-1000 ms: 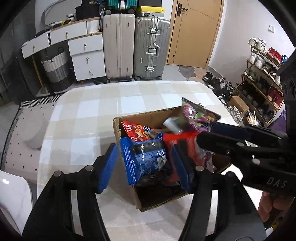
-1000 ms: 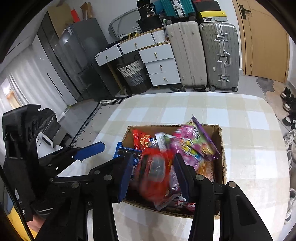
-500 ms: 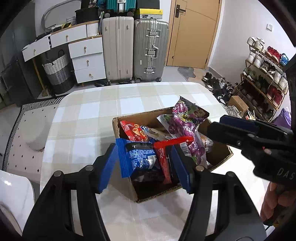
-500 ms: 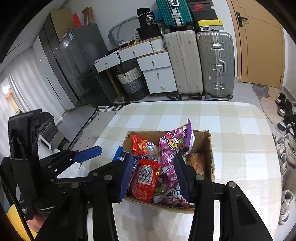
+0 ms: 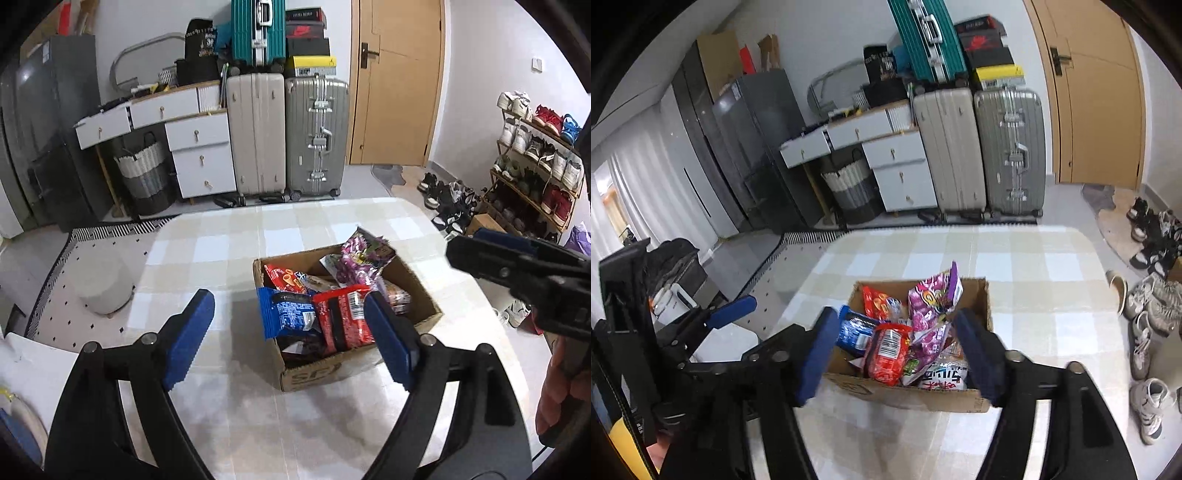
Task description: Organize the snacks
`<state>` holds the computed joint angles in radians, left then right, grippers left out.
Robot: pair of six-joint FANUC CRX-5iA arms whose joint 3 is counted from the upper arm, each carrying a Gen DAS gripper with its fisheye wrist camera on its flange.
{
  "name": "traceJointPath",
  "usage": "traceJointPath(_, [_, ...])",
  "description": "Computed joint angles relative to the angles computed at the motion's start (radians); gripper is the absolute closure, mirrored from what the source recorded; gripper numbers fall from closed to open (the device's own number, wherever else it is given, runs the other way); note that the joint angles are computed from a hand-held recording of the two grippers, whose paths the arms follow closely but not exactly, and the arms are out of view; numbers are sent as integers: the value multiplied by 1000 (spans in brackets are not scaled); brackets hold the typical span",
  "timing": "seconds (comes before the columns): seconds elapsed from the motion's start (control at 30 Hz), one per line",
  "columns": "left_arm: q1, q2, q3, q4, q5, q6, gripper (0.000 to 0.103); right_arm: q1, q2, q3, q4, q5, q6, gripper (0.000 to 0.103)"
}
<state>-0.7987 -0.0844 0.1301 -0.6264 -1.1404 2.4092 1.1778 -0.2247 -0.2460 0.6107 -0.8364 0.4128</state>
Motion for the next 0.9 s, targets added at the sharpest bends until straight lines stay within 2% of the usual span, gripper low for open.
traceJointPath(0.07, [-52, -10, 22, -50, -48, 29, 15, 33, -37, -27, 68, -12, -48, 22])
traceJointPath(0.17, [-161, -21, 62, -167, -147, 91, 1, 87, -83, -57, 163, -51, -121, 12])
traceJointPath(0.33, [-318, -46, 105, -290, -272, 148, 1, 196, -160, -94, 271, -143, -205, 9])
traceJointPath(0.47, [-454, -70, 120, -391, -366, 205, 1, 315, -223, -133, 367, -260, -300, 4])
traceJointPath(0.63, [-659, -81, 138, -538, -526, 277, 1, 492, -292, -190, 485, -434, -404, 2])
traceJointPath(0.73, [-751, -87, 133, -583, -596, 318, 1, 584, -322, -228, 523, -512, -459, 1])
traceJointPath(0.9, [-869, -111, 98, -588, -687, 429, 1, 792, -377, -320, 576, -681, -589, 1])
